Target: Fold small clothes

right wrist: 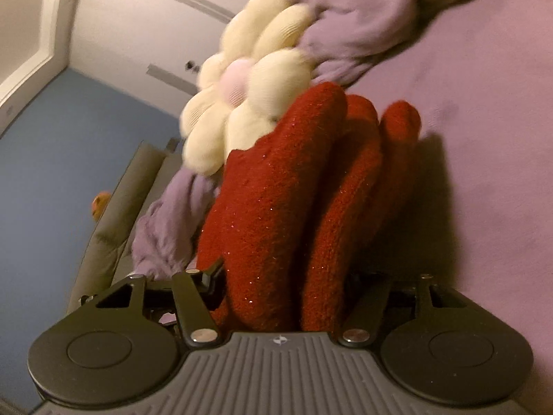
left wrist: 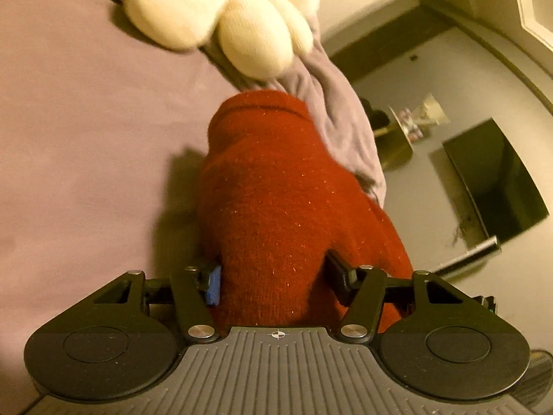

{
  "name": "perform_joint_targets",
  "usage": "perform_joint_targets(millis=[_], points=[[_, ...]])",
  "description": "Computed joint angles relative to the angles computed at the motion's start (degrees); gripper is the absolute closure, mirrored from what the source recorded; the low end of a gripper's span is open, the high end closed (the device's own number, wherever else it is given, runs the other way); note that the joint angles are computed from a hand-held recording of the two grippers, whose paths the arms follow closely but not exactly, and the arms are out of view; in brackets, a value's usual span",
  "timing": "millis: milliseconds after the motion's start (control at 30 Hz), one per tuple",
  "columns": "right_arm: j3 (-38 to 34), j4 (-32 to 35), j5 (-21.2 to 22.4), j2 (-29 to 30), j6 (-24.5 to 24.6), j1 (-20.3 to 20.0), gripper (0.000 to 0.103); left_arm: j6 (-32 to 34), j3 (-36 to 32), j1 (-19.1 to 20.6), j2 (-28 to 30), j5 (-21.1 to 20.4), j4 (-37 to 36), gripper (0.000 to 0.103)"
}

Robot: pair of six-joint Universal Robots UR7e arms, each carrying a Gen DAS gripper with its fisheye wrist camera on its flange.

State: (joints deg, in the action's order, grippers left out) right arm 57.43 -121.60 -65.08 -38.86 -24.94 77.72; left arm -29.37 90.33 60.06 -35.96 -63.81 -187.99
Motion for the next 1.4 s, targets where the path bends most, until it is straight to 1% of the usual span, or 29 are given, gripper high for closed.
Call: perform_joint_targets(millis=[100, 167, 200, 233, 300, 333, 367, 400, 467, 500, 533, 567, 633, 667, 733, 800, 833, 867, 900, 933, 967, 1000, 1067, 1133, 1167, 1233, 1267, 1300, 1400], points=[[5.2, 0.6, 0.7, -1.7, -1.2, 1.1, 0.043, -1.3, 7.5, -2.7, -4.4, 6.2, -3.0, 0.04], [9.0, 0.7, 1.6, -2.9, -2.0, 1.5, 0.043, -2.7, 12.5, -5.0, -7.5, 12.2, -3.2, 0.039], [10.4, 0.9, 1.5, -3.2, -1.7, 1.6, 0.042, -4.9, 14.3, -5.8, -8.7, 14.5, -2.3, 0.035], [11.8, 0.3, 0.5, -3.4, -0.8, 2.0, 0.04, -7.7, 16.3, -6.8, -10.0, 17.5, -1.1, 0.034], [15.0, -3.2, -5.5, -4.5, 0.4, 3.2, 0.028, -11.8, 19.2, -8.3, -12.1, 23.4, 3.3, 0.033], [16.8, -6.2, -8.9, -5.2, 0.2, 3.8, 0.027, -13.0, 20.2, -9.0, -12.9, 26.0, 5.0, 0.032], [19.0, -10.6, -12.0, -6.3, -0.8, 4.6, 0.026, -14.3, 21.3, -9.7, -13.5, 28.6, 5.8, 0.025], [22.1, -16.0, -13.5, -7.9, -2.2, 5.0, 0.026, -15.6, 22.0, -10.4, -13.7, 31.3, 5.4, 0.017], [27.0, -26.3, -16.2, -10.4, -3.9, 6.5, 0.026, -15.6, 21.8, -11.3, -12.5, 36.3, 2.8, 0.011], [28.9, -30.6, -15.9, -11.3, -4.7, 7.0, 0.026, -15.4, 21.1, -11.6, -11.8, 38.6, 2.6, 0.01], [30.5, -33.4, -14.9, -12.2, -4.8, 7.3, 0.026, -15.1, 19.9, -11.6, -10.9, 40.2, 3.4, 0.01], [31.3, -34.8, -13.5, -12.6, -4.2, 7.8, 0.027, -15.1, 18.5, -11.5, -10.1, 41.3, 4.6, 0.008], [31.7, -35.3, -11.4, -12.4, -3.6, 8.7, 0.029, -15.6, 15.6, -11.1, -7.9, 42.9, 6.3, 0.007], [31.7, -36.1, -10.9, -11.7, -3.3, 9.4, 0.034, -16.8, 14.2, -10.8, -6.8, 43.9, 7.7, 0.007], [31.5, -39.0, -12.0, -9.4, -2.2, 10.7, 0.036, -19.2, 12.1, -10.0, -5.0, 45.8, 10.1, 0.007], [30.8, -47.2, -16.7, -5.3, -2.6, 12.4, 0.038, -21.7, 10.2, -9.1, -3.4, 47.9, 11.7, 0.007], [30.4, -50.7, -19.3, -3.7, -3.7, 12.8, 0.038, -22.1, 9.5, -8.8, -2.8, 48.2, 11.6, 0.007], [30.1, -53.8, -21.5, -2.4, -5.4, 13.1, 0.038, -21.8, 8.2, -8.3, -2.0, 47.5, 11.4, 0.007], [29.4, -55.9, -23.2, -1.3, -6.9, 13.1, 0.038, -19.6, 7.1, -7.9, -1.1, 46.3, 8.8, 0.007], [29.4, -57.9, -24.3, -0.8, -8.2, 12.5, 0.038, -18.2, 5.3, -7.3, -0.2, 44.6, 8.6, 0.006], [28.6, -59.5, -24.9, 0.4, -8.8, 12.2, 0.038, -17.7, 3.6, -6.7, 0.3, 43.1, 10.8, 0.006], [27.7, -60.0, -25.5, 1.0, -9.1, 11.9, 0.035, -18.1, 1.2, -5.9, 1.0, 41.9, 15.4, 0.006], [25.5, -59.6, -26.1, 2.0, -8.5, 10.9, 0.031, -19.3, -2.7, -5.1, 2.7, 42.0, 22.7, 0.005], [24.7, -58.9, -26.9, 2.3, -7.2, 10.1, 0.025, -22.1, -6.7, -4.2, 4.1, 42.1, 32.2, 0.004], [24.1, -58.7, -27.2, 2.8, -7.5, 10.0, 0.022, -24.3, -8.0, -4.1, 4.5, 42.6, 36.6, 0.002], [23.3, -57.6, -28.1, 3.1, -7.7, 10.2, 0.02, -27.7, -10.5, -4.1, 4.9, 43.9, 45.0, 0.001], [22.6, -56.3, -28.6, 3.1, -8.0, 10.6, 0.02, -28.7, -11.0, -4.2, 4.8, 44.4, 47.6, 0.0], [22.4, -55.3, -28.9, 2.8, -8.3, 10.9, 0.02, -28.9, -10.9, -4.3, 4.7, 44.8, 48.4, 0.0], [23.7, -55.6, -27.5, 1.5, -10.8, 11.7, 0.02, -27.6, -9.4, -4.3, 4.2, 44.2, 44.8, 0.0]])
